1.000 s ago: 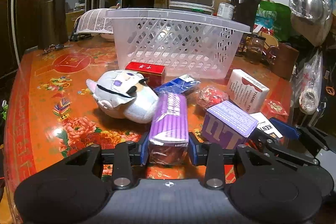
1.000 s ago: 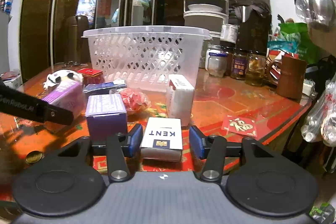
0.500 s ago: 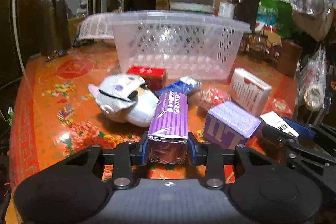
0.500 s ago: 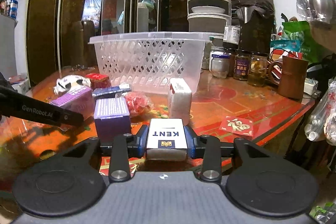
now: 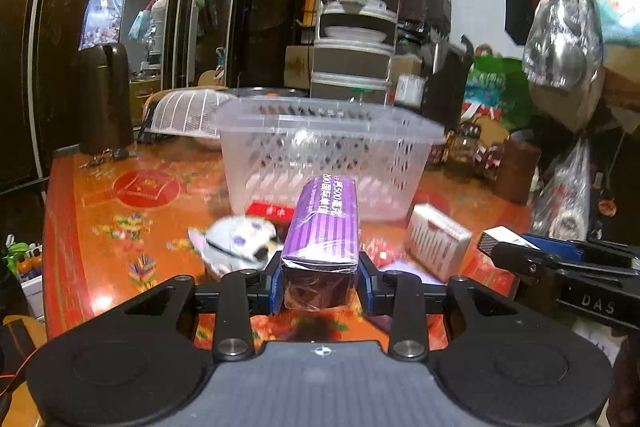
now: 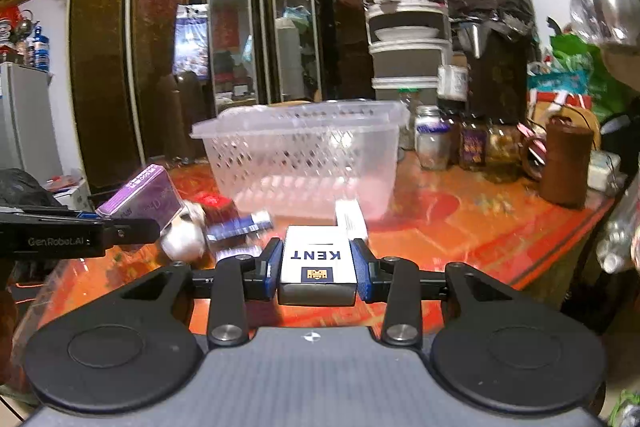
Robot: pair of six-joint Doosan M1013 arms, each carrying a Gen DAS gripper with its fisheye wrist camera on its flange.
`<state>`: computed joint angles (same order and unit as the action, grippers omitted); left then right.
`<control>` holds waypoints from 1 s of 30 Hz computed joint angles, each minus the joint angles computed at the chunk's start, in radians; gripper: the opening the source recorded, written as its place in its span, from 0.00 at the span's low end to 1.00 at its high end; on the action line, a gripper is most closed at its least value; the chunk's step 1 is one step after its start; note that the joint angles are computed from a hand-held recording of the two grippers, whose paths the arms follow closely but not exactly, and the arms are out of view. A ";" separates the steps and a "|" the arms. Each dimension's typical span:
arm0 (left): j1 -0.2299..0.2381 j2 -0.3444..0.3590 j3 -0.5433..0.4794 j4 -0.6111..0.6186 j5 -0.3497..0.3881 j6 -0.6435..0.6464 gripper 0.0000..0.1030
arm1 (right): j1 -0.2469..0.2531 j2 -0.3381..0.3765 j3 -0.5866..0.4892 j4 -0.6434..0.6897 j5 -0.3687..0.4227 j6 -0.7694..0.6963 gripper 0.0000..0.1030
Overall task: Organize objects
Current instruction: 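Carry both boxes over the clear basket and open both tools to drop them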
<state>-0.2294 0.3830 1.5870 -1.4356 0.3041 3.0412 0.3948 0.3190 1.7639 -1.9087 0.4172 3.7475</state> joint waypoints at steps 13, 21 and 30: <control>0.019 0.070 -0.246 0.351 0.104 -0.317 0.38 | -0.072 0.083 -0.279 0.516 -0.096 -0.614 0.39; 0.001 0.258 -0.635 0.823 0.320 -0.855 0.38 | -0.127 0.206 -0.524 1.093 -0.036 -1.207 0.39; -0.030 0.435 -0.925 1.077 0.529 -1.116 0.38 | -0.160 0.306 -0.683 1.443 0.114 -1.534 0.39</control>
